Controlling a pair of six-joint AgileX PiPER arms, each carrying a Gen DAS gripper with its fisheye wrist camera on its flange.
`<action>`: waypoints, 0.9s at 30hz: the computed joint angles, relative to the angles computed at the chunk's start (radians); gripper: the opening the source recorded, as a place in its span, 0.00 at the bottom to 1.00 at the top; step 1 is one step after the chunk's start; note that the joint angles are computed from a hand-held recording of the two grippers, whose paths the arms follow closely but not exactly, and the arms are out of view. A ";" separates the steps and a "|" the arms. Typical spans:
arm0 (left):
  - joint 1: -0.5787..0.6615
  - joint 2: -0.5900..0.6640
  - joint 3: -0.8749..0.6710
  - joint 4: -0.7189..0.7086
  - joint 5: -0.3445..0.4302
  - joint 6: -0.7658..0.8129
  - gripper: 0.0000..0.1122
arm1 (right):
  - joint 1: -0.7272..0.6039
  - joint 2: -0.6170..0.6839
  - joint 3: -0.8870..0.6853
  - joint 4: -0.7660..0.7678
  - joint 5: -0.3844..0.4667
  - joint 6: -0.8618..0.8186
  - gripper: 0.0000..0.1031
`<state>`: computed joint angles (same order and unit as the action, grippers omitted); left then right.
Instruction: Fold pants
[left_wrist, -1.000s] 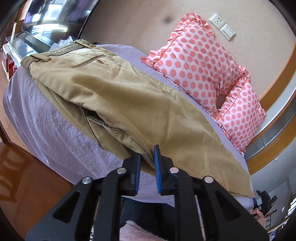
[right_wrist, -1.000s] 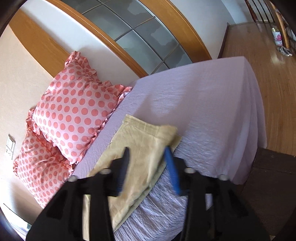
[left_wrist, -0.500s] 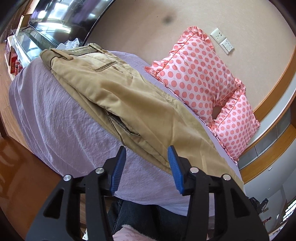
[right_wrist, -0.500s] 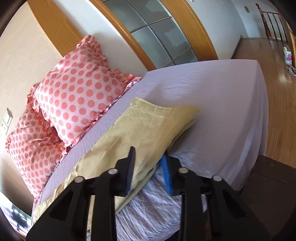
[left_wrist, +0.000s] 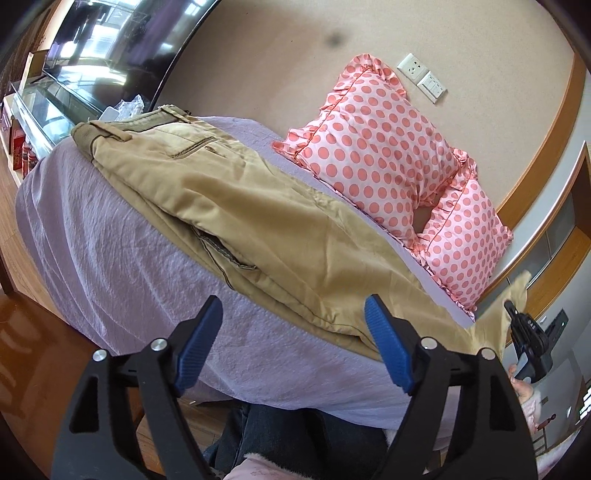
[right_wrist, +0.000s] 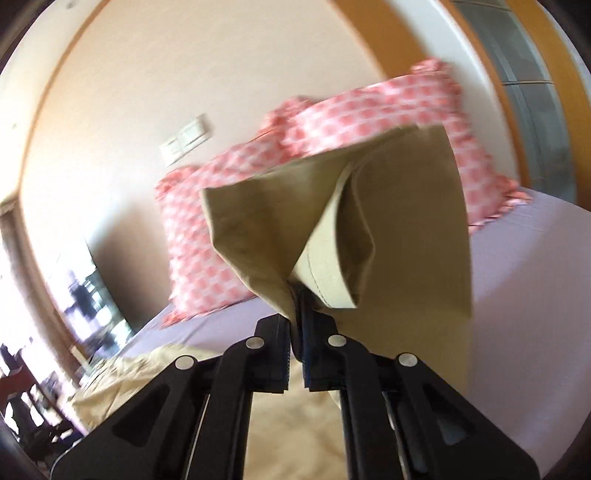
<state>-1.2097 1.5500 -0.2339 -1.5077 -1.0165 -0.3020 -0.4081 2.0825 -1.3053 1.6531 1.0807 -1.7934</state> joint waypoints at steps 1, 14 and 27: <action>-0.007 0.004 -0.005 -0.004 -0.005 0.010 0.75 | 0.041 -0.013 0.027 -0.043 0.026 -0.026 0.05; 0.149 0.041 -0.048 0.142 0.130 0.107 0.85 | 0.213 -0.077 0.204 -0.303 -0.057 -0.181 0.70; 0.325 -0.024 -0.084 0.176 0.224 0.214 0.85 | 0.230 -0.003 0.128 -0.318 -0.073 -0.043 0.79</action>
<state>-0.8849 1.5258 -0.3178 -1.3320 -0.7922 -0.0880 -0.1786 2.0800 -1.1770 1.3349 1.0078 -1.8364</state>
